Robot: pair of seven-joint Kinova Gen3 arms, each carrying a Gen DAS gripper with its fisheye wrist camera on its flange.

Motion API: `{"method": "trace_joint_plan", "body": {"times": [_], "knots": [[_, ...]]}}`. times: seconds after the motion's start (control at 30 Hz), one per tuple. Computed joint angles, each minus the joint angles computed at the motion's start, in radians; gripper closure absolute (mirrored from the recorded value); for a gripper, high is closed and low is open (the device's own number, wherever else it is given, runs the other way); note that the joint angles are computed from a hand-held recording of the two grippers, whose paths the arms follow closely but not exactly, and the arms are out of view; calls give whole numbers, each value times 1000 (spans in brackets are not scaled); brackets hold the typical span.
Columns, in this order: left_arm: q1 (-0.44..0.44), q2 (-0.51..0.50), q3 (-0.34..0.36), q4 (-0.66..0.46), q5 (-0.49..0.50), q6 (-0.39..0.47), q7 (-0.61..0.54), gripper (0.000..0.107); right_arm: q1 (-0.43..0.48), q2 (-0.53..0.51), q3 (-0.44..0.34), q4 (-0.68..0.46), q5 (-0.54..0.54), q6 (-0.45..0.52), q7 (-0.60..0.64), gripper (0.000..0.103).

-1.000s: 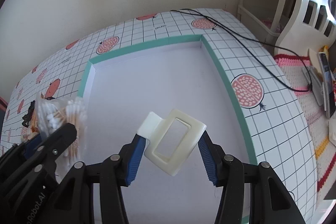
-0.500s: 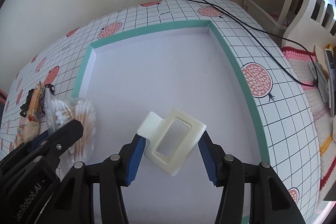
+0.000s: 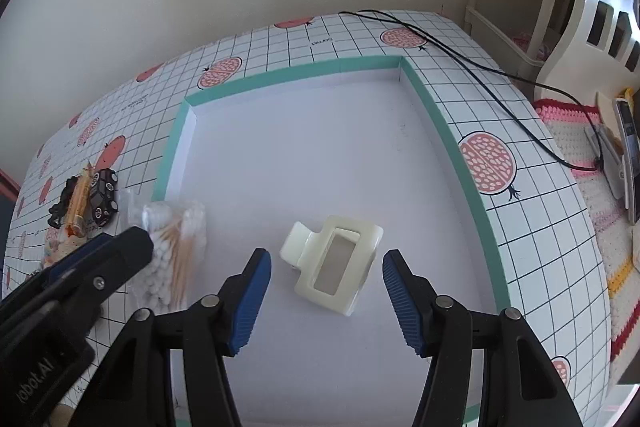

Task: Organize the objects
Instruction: 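Lower the cotton swab bag into the tray and open the left tool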

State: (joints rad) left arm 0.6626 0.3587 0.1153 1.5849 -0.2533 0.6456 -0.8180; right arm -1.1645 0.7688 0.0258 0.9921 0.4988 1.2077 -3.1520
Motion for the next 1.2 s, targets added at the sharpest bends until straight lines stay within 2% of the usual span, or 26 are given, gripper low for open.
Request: {"method": "trace_joint_plan", "body": {"times": [0.27,0.47,0.67,0.7,0.73,0.8,0.87,1.0,1.07,1.1,1.13,1.2], "knots": [[5,-55,-16,49,-48,-21,47,65,-31,4,15,-27,36,46,-29,41],[30,-70,-38,62,-159,40,142,65,-46,18,17,-64,45,78,-22,41],[-3,-83,-30,81,-191,91,210,63,-48,45,11,-120,39,81,13,41],[-7,-84,-31,82,-198,104,222,61,-47,54,11,-138,33,87,23,40],[-10,-83,-32,81,-206,119,236,49,-51,63,13,-153,29,92,28,37],[-14,-88,-32,91,-223,129,267,35,-56,79,19,-185,24,103,43,30],[-24,-93,-30,101,-236,133,285,34,-59,92,24,-207,20,104,58,21],[-28,-94,-26,109,-280,155,320,21,-64,113,33,-244,8,110,83,12],[-28,-94,-25,114,-301,159,334,21,-67,119,39,-256,5,113,89,2],[-26,-92,-24,114,-311,163,343,19,-68,120,42,-257,4,111,90,1],[-24,-92,-24,115,-321,166,352,12,-69,119,44,-254,3,107,88,0],[-20,-95,-25,123,-343,165,374,5,-69,112,46,-238,0,91,77,0]]}}
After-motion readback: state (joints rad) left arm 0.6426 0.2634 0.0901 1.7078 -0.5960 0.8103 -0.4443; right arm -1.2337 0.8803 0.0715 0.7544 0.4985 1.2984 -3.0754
